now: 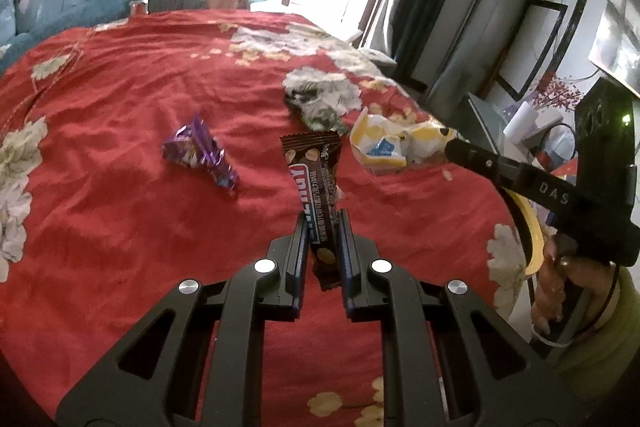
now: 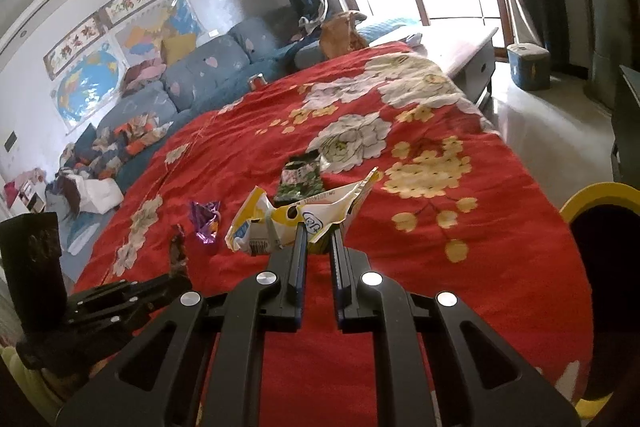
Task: Collect trash
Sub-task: 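Carry the chocolate bar and white-yellow wrapper off the bed to above the yellow bin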
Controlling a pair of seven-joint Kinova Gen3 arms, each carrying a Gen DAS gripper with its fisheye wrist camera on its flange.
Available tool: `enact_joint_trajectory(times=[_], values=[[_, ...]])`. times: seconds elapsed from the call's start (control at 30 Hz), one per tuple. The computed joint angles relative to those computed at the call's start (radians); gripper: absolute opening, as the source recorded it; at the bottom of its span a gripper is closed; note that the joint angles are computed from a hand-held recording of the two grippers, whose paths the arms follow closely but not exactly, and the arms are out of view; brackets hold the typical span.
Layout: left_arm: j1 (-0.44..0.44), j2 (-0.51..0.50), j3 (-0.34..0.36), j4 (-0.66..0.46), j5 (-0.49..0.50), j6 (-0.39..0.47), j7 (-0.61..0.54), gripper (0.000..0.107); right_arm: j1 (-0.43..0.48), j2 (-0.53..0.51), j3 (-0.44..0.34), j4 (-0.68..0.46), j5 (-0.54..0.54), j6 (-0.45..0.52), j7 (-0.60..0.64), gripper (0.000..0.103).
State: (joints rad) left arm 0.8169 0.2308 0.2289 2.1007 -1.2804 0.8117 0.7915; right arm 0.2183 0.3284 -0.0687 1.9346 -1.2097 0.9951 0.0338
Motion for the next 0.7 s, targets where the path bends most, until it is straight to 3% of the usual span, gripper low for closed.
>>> enact_joint_trajectory(times=[0.27, 0.7], values=[[0.014, 0.005, 0.006, -0.043, -0.006, 0.037, -0.033, 0.009, 0.037, -0.004, 0.017, -0.005, -0.021, 0.027, 0.019, 0.011], [0.021, 0.037, -0.01, -0.13, -0.029, 0.026, -0.107, 0.009, 0.106, 0.014, 0.048, -0.041, -0.055, 0.056, 0.014, 0.011]])
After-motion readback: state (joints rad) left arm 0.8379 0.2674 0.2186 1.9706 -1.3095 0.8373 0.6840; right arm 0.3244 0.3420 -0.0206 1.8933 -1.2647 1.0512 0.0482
